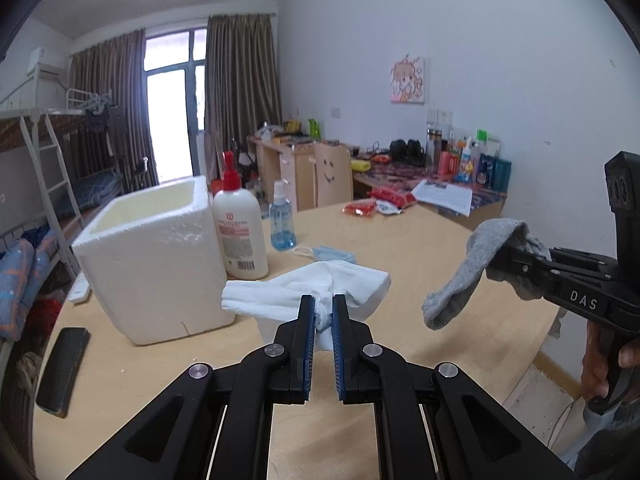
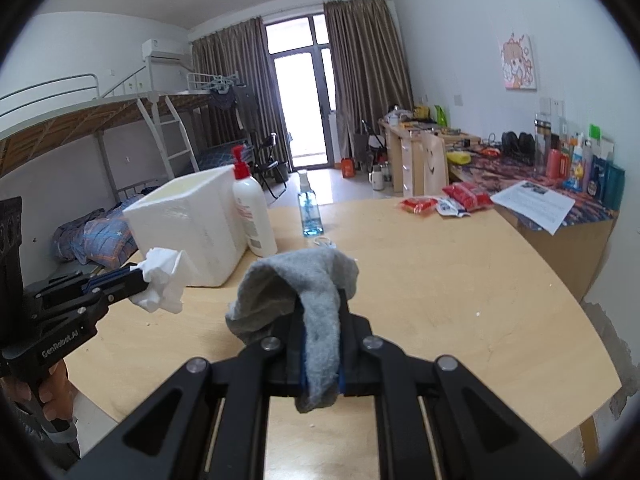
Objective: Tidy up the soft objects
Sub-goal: 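Carry the white tissue and grey sock over the white foam box with both tools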
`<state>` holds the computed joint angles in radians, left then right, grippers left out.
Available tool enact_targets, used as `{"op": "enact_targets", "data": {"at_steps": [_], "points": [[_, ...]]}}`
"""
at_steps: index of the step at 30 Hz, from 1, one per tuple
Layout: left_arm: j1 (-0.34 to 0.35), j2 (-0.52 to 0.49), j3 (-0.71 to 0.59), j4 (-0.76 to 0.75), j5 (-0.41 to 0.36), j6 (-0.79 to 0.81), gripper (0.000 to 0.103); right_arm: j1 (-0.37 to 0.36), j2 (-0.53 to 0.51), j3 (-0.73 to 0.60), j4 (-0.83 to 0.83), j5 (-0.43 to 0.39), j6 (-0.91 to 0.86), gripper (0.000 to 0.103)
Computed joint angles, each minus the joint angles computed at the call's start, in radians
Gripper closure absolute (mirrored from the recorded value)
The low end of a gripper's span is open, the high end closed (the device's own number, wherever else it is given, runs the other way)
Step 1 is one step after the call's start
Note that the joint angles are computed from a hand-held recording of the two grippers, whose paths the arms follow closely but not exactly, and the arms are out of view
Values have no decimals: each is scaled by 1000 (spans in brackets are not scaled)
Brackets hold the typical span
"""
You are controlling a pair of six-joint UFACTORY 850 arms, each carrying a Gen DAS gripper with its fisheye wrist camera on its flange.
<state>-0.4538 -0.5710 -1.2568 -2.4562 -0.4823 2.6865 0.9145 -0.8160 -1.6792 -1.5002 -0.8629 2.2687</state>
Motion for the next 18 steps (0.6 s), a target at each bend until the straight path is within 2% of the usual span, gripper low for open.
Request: {"op": "enact_targets", "data": {"at_steps": [8,18], "points": [[10,95,119,-85,-112,99,94,42,15,13,-56,-72,15,90],[-7,201,257,-209,-209,237,94,87,49,71,-168,-131,83,90]]}}
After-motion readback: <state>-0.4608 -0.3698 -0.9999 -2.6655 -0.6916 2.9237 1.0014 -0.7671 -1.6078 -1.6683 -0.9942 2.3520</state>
